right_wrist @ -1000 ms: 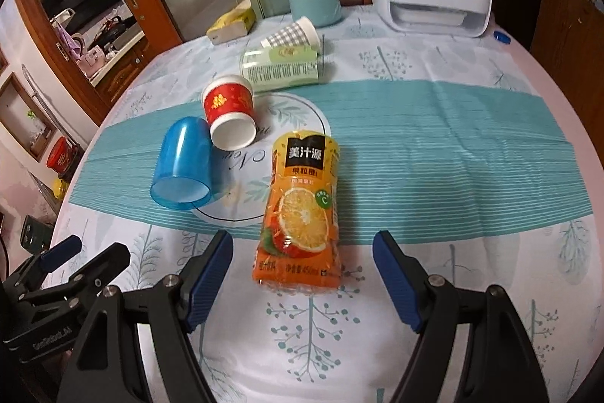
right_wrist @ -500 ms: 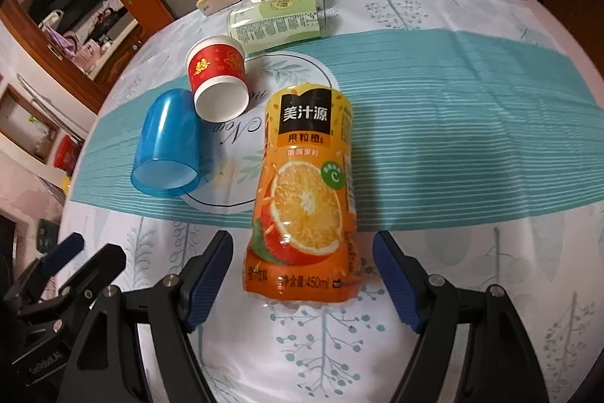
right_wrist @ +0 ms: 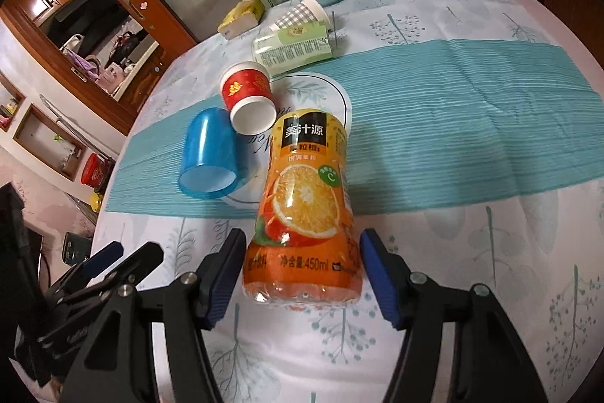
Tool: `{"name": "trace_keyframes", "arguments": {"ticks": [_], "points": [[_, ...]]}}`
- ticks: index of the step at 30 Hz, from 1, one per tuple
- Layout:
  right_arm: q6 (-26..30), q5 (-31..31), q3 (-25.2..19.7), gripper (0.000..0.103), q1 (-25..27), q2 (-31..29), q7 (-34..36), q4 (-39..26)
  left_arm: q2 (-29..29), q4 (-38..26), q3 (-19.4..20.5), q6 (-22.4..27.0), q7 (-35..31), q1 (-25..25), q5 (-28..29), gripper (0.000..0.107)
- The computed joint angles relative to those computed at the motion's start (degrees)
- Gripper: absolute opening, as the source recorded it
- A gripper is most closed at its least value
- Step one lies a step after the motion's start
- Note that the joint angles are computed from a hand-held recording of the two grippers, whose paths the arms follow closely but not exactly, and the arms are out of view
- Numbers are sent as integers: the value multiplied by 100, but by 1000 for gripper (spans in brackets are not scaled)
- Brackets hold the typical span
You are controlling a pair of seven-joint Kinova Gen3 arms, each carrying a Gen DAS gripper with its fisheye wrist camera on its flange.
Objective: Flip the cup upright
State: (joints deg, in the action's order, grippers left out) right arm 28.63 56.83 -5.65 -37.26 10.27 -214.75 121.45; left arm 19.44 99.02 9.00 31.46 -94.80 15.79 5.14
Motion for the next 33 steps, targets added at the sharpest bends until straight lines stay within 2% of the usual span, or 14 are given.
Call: {"name": "trace_keyframes", "arguments": {"ticks": [11,17,19,21,24,28,33], "points": [[808,-347,-514,63,-598,-14,-485,-13,-446,500,87,-46,-311,-167,216,93],[418,-883,-458,63,-705,218,-269,-66,-693,792,119,-73,-538,-179,337,93],[183,-1199,-435,64,-649,322,37,-95,-766,890,126,-61,-614,-185,386,93],[-52,-1269,-253,64,-765,330,84,-27,-829,971,112,-62,-642,-152,368,93],[-9,-1407,-177,65,-888,322,299,-83,-915,1049,108,-38,-707,-147,397,93],[65,-1178,-50,75,-1158,256,-13,-30,-1001,1092,104,17,-791,-152,467,93],[95,-811,-82,75,-1255,160,-527,155,-999,1009,129,222,-926,-160,591,93]]}}
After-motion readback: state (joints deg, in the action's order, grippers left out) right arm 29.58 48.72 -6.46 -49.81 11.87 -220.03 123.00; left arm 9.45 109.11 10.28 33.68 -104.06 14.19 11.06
